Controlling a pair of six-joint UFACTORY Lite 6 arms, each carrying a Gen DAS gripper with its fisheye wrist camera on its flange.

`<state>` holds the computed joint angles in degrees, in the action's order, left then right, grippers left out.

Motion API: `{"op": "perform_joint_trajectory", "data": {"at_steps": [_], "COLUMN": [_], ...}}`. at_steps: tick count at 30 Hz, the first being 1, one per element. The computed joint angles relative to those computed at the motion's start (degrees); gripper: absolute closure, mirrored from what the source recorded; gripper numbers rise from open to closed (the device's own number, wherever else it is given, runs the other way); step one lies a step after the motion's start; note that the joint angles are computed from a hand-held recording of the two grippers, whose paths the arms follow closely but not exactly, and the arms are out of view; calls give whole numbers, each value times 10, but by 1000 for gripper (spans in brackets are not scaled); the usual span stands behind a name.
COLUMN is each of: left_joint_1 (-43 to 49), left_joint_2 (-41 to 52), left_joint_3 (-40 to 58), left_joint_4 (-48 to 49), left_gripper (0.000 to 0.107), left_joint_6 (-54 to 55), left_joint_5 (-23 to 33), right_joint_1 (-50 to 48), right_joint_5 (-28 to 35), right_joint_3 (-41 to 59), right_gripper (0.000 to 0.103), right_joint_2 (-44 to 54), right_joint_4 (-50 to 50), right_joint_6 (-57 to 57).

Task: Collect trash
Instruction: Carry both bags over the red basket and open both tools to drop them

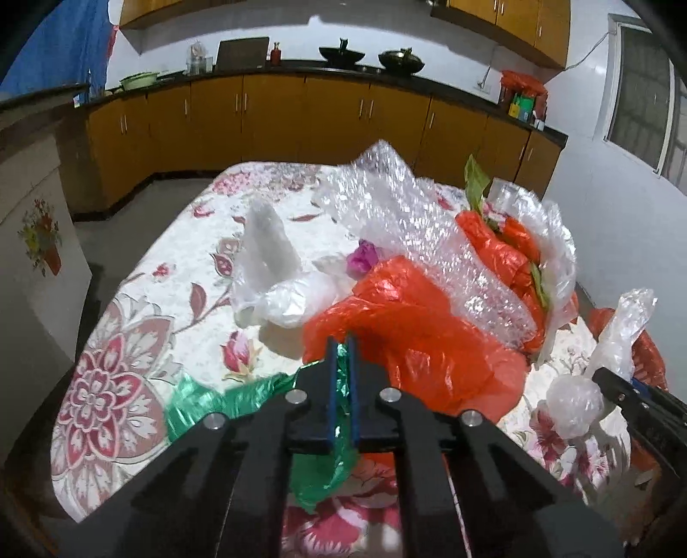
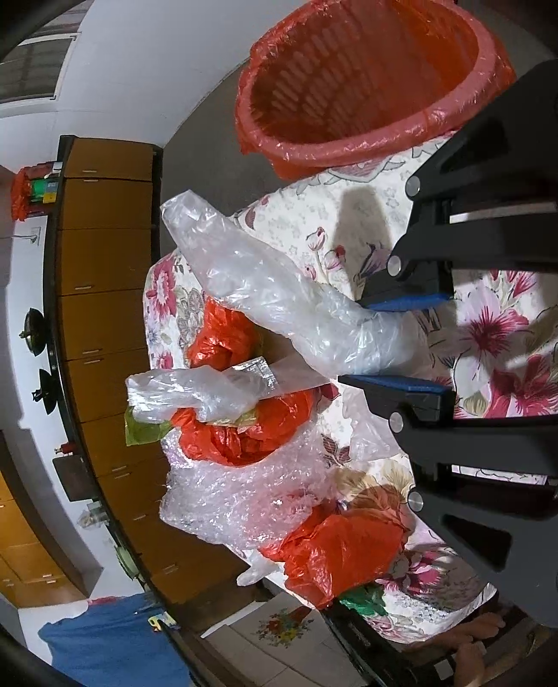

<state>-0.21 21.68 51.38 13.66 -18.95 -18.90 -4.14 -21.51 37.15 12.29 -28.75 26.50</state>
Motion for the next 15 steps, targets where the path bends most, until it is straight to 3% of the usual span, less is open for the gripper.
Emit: {"op": "perform_joint_trajectory", "data": {"at_steps": [15], "left_joint_1": [37], "left_joint_2": [-135], "left_joint_3": [-2], "left_joint_4": [292], "left_gripper": [102], "left_joint_6": [-292], "left_joint_5": [36], "right_joint_1": [-39], "right_joint_5": [-2], "right_joint_3": [-28], "right_gripper": [77], "right_joint_2": [-83], "right_joint_4": [-107], "right_joint_6": [81]}}
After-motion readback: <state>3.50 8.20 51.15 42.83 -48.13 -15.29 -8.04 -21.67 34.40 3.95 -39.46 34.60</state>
